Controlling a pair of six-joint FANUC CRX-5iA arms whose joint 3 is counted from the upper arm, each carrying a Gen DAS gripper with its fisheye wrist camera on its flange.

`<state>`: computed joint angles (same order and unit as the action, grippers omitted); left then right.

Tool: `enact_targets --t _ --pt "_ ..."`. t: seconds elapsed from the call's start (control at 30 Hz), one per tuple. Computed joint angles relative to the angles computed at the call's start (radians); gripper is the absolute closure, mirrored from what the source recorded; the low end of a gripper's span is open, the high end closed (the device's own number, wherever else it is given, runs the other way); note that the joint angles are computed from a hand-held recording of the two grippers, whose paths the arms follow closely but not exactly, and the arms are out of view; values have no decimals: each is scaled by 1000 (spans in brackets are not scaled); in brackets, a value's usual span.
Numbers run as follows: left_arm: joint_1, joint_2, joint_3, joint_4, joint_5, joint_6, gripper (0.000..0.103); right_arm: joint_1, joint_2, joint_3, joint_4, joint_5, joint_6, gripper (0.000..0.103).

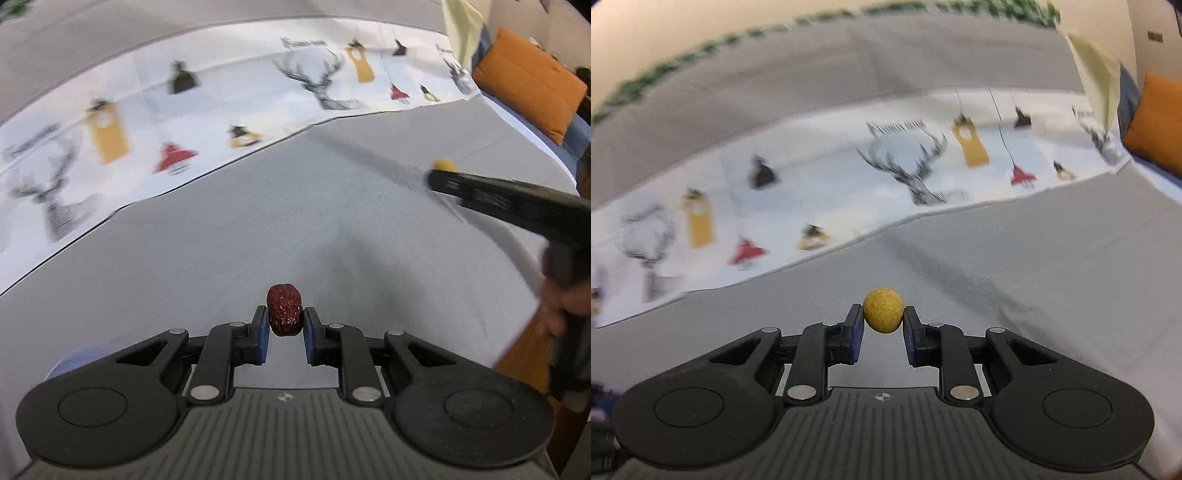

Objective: Organize fruits
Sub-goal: 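Carry the date and yellow fruit onto the plate and open both grippers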

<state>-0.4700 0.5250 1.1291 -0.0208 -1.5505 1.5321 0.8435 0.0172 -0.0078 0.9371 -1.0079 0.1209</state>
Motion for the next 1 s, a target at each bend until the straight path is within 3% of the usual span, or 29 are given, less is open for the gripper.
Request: enact_targets --t 0.23,0.37,0.47,0.7,1.0 --pt "36 -389 -372 -54 4 81 82 340 -88 20 38 -165 -21 79" --pt "85 -546 -518 -27 -5 109 82 483 -71 90 -14 -197 -16 79" --pt "89 -599 -553 -50 -42 136 82 560 -41 124 7 -207 18 79" --pt "144 -747 -646 -53 -22 175 82 642 36 235 40 -266 122 79" --pt "140 -787 -653 -59 4 190 82 673 59 261 58 -285 171 79"
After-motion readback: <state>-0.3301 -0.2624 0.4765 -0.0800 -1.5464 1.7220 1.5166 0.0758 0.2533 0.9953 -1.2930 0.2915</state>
